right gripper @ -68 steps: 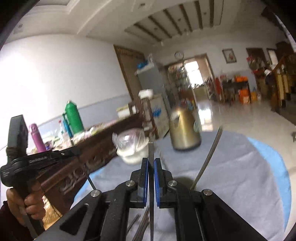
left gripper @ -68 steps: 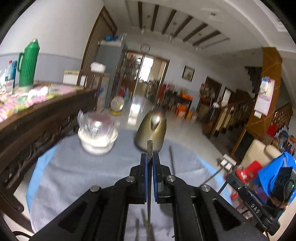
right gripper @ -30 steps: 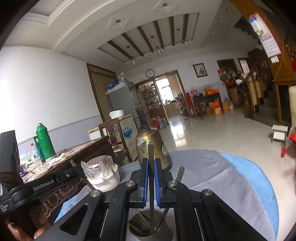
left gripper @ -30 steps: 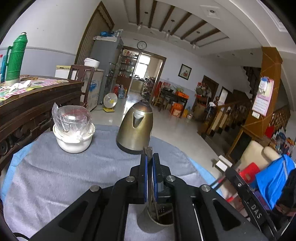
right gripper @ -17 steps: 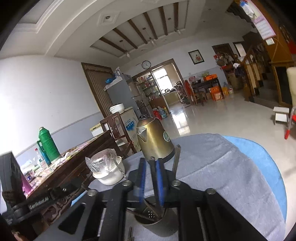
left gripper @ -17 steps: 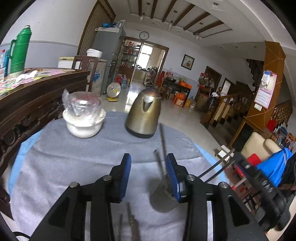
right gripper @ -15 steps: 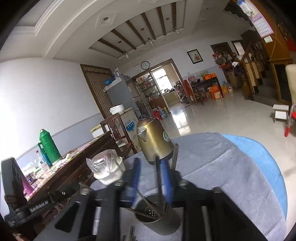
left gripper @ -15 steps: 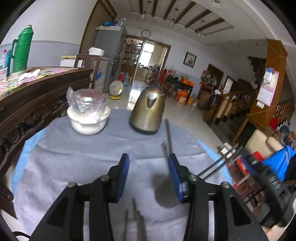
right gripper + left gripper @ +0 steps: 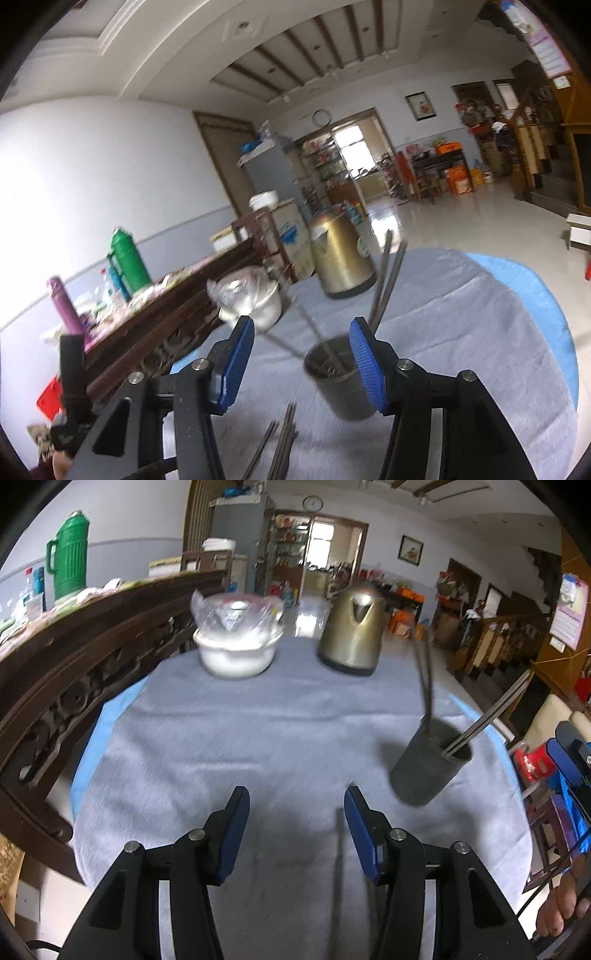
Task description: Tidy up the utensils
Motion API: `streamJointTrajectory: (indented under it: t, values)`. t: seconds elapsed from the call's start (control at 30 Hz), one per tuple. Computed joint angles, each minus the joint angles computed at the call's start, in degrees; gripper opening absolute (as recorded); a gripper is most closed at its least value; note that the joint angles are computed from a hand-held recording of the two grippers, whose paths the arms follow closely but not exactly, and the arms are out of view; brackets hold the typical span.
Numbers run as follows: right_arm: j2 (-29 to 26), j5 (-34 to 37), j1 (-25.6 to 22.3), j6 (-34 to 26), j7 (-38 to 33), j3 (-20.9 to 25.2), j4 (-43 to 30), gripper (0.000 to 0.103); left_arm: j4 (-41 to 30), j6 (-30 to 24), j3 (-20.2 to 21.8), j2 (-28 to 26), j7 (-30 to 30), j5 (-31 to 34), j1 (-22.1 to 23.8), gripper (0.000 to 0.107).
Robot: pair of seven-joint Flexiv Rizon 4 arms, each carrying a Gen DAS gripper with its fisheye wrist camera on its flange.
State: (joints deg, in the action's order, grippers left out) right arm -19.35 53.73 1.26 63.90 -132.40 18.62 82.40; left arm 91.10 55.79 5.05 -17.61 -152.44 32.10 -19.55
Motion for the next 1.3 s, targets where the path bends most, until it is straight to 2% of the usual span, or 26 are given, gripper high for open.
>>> streamJointTrajectory:
  t: [0.13, 0.27, 0.47, 0.53, 0.6, 0.77, 1.1, 1.2, 1.3]
  values:
    - [0.3, -1.3, 0.4, -3.2, 1.5, -0.2, 2.1, 0.052, 2.8, -1.6, -0.2, 1.1, 0.1, -1.4, 0.4, 0.054]
    - [0.0, -4.5, 1.7, -6.8, 4.9, -1.3, 3.7, 0.039, 6.0, -1.6, -1.0, 2.2, 0.5, -3.3, 1.4, 0.054]
    - [-1.8, -9.7, 3.7, -10.6, 10.3, -2.1, 4.9, 0.039, 9.5, 0.3, -2.6, 1.7, 3.6, -8.6, 2.8, 0.054]
    - [-2.8, -13.3, 5.1, -11.9, 13.2, -2.8, 5.2, 0.037, 9.9, 1.1, -3.0, 1.4, 5.0, -10.2, 3.0, 0.054]
    - [-4.0, -16.8, 6.0, -14.2, 16.2, -3.3, 5.1, 0.030, 10.1, 2.2, -3.2, 1.0, 6.5, -11.4, 2.9, 0.054]
    - [-6.3, -19.8, 5.9, -19.2, 20.3, -2.7, 4.5, 0.025, 10.5, 3.3, -3.1, 0.5, 8.8, -13.6, 2.4, 0.054]
    - [-7.0, -23.9, 6.8, -20.2, 22.0, -2.3, 5.6, 0.014, 10.2, 4.1, -2.7, -0.6, 11.1, -16.5, 1.6, 0.054]
    - [-6.8, -25.8, 7.4, -18.0, 22.6, -2.9, 6.4, 0.014, 10.0, 4.2, -2.8, -0.9, 11.9, -17.1, 1.5, 0.054]
    - [-7.0, -25.6, 6.3, -18.7, 22.9, -2.7, 5.6, 0.014, 9.8, 4.4, -2.9, -1.3, 12.7, -17.7, 1.4, 0.054]
